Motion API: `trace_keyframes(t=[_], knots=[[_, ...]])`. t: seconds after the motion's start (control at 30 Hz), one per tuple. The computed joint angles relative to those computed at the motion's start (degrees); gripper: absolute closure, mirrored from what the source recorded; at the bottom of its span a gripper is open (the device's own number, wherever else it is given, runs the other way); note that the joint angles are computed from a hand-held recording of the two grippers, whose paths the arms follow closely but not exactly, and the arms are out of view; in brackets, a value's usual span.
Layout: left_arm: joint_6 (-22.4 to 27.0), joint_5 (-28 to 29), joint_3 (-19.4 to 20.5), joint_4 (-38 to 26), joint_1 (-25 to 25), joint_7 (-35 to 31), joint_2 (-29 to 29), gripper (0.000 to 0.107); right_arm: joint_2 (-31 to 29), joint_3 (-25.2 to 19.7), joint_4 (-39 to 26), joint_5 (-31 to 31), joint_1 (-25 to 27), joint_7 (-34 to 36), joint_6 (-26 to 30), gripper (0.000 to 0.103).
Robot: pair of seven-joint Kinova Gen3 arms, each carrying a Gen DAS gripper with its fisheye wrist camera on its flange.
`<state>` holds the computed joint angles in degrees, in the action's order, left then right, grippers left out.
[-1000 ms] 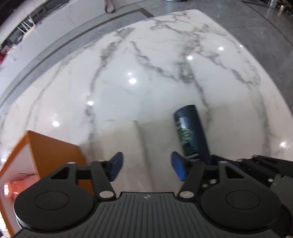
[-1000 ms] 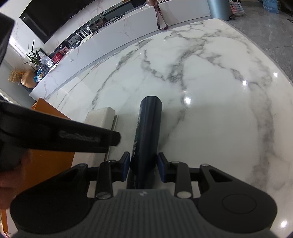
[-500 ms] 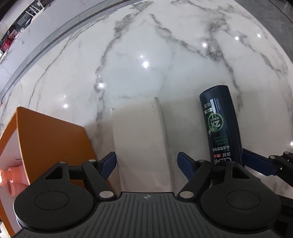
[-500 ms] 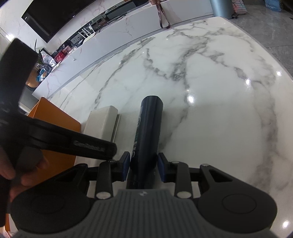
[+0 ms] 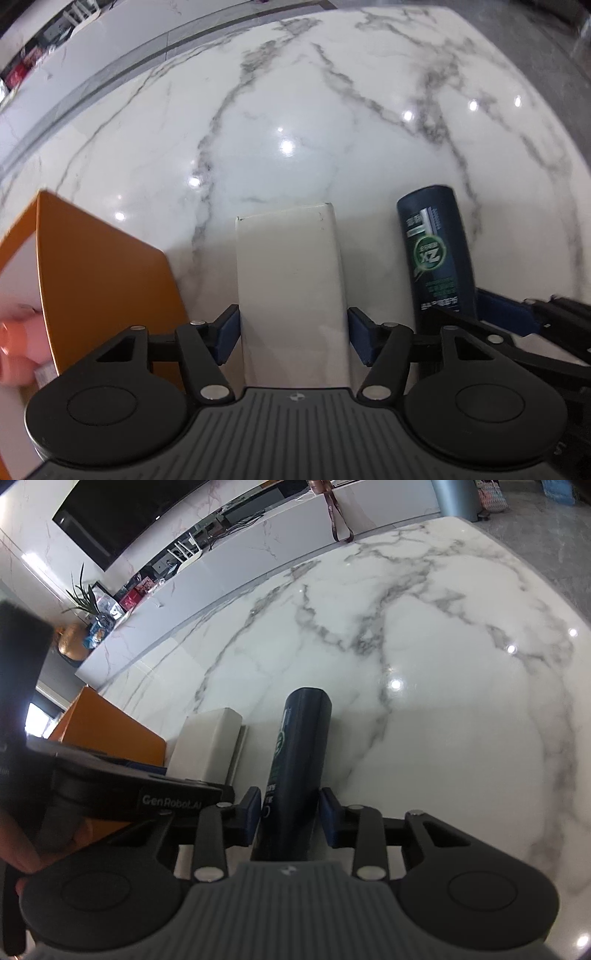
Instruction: Organize rigid objects
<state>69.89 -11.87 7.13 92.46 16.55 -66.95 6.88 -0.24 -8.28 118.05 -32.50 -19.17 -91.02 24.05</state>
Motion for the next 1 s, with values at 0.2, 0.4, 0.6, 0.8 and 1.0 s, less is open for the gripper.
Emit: trace_keyframes(t=[0.2,0.4,0.6,0.8,1.0], knots=[[-2.73,3.4,0.03,1.79,-1.68,-2.0,-5.43,0.037,-2.92,1.25,2.42,0.7,-2.04,-1.13,-3.83,0.07],[-2.75,8.68,-0.27,1.54,-4.18,-5.52,-11.17,0.037,-6.37,6.92,5.57,0.7,-9.62,-1.57,-8.84,0.071],[1.75,14.14,-1.86,-1.59,-6.98,-11.67,-17.2,0.037,-6.7,-3.08,0.07,13.49,-1.31,-15.53,1.94,0.071],[7.58,16.74,-4.78,-3.09,-10.22,-16.63,-22.56,0.037,-2.33,-6.15,-7.74,24.44,-3.47,-23.15,15.92,0.071],[10.63,17.86,-9.4,-1.77,-15.06,-19.12,-25.31,0.037,1.82,-5.42,-14.76,31.58,-8.35,-26.62,24.7,0.069]])
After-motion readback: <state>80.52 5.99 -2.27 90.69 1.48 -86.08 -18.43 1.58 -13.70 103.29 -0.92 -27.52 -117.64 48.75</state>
